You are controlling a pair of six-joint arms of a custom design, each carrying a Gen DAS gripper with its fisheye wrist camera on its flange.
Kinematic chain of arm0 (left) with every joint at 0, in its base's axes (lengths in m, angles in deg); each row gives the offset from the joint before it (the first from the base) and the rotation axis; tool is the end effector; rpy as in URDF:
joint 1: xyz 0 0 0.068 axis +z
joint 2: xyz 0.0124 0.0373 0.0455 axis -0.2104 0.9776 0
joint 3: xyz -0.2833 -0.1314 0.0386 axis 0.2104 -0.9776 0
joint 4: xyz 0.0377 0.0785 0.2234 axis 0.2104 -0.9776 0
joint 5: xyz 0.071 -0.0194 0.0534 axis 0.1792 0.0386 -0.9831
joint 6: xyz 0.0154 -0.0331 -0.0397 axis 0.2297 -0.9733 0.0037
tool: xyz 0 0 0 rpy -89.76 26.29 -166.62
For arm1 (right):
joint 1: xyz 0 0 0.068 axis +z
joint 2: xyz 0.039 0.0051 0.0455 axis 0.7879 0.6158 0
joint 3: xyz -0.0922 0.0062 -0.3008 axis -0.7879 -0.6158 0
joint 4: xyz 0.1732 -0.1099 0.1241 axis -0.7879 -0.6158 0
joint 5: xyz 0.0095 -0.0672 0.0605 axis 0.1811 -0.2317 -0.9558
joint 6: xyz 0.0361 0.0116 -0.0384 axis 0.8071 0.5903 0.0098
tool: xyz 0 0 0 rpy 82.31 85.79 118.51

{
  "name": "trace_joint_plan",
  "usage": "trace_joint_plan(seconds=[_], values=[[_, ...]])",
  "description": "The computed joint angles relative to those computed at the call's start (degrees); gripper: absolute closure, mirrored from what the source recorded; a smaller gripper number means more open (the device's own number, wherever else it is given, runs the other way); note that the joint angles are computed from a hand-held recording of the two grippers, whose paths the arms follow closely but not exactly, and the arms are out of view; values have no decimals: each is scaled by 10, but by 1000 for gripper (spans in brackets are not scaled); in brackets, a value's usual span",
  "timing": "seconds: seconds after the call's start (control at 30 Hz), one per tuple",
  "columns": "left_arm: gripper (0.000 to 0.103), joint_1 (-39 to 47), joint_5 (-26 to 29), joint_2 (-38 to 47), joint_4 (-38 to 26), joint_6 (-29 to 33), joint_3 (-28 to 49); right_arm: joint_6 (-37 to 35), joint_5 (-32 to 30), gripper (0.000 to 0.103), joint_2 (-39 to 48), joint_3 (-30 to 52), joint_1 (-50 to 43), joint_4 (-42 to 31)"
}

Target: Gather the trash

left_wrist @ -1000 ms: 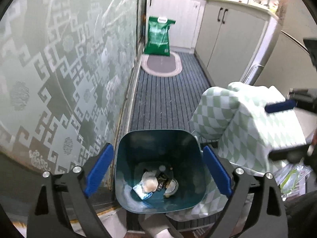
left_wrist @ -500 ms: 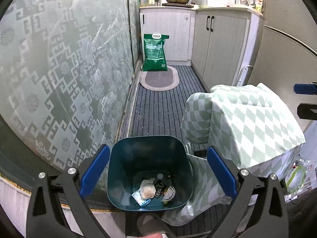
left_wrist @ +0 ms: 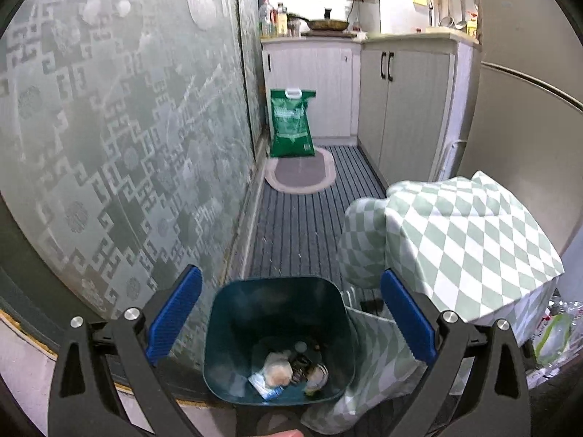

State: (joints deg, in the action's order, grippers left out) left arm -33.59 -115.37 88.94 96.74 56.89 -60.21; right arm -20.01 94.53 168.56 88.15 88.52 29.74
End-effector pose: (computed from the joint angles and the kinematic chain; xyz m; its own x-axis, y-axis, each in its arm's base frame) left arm 0.1924 -0.0586 0.1290 -0.5979 -0.0523 -0.7999 -0.1687 0.9837 0.0618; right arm 0.2165 0.1553 0.1902 -0.4555 -0.3103 -0.8344 -0.5065 0.8611 -0.0438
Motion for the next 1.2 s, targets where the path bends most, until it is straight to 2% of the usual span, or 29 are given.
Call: trace_joint_plan(seconds=[0.2,0.4,0.67,1.2], values=[[3,-16,-16,-16,29,6,-13,24,-7,3,-21,-27,-17,31],[3,-1,8,-11,18,-3,-9,28,-10,3,-11,-20,-15,19],[3,-2,14,-14,13,-7,-10,27,-74,3,-15,-25,-20,29],[3,-1,14,-13,10,-14,-8,28,-59,3,-6,-11,-10,4]])
